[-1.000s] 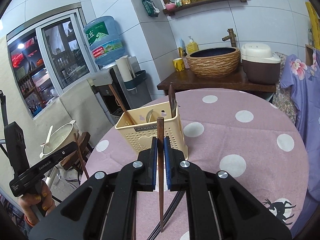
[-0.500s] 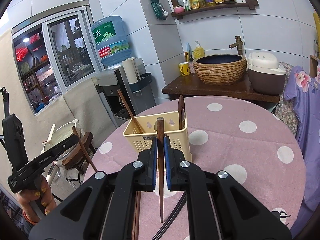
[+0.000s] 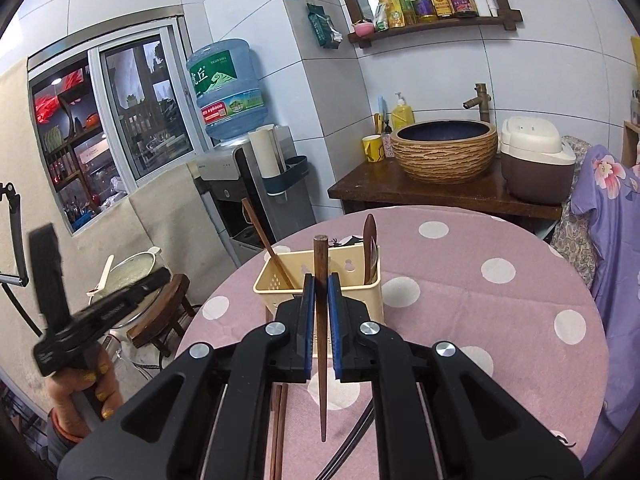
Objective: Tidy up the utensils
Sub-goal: 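Lift the chopsticks and carry them above the holder with both grippers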
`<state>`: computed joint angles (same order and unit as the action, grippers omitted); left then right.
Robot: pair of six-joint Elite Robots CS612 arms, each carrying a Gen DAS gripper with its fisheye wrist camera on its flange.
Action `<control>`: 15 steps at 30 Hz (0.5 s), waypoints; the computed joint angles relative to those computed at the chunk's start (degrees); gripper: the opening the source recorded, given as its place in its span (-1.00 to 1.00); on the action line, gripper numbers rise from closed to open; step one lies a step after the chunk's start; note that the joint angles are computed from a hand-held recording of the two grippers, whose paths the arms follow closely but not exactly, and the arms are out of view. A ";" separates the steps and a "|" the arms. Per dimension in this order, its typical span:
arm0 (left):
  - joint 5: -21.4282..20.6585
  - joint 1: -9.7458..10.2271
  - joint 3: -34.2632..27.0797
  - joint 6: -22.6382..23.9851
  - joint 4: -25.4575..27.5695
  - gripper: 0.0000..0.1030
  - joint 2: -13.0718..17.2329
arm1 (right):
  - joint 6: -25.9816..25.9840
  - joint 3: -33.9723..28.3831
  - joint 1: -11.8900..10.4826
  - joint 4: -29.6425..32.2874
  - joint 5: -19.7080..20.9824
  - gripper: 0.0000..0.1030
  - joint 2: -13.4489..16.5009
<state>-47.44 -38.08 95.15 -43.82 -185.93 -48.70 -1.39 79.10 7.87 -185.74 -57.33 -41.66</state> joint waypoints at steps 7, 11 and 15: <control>-6.66 4.55 -2.96 -11.99 14.38 -0.06 2.25 | -0.05 0.68 0.06 -2.06 -1.01 -0.86 -0.01; -10.22 6.26 -6.94 -13.51 20.66 -0.14 4.88 | -0.35 0.72 0.14 -1.88 -0.93 -0.86 0.18; -12.17 7.10 -11.48 -13.01 25.48 -0.15 7.65 | -0.95 0.53 0.43 -2.07 -1.89 -0.86 0.50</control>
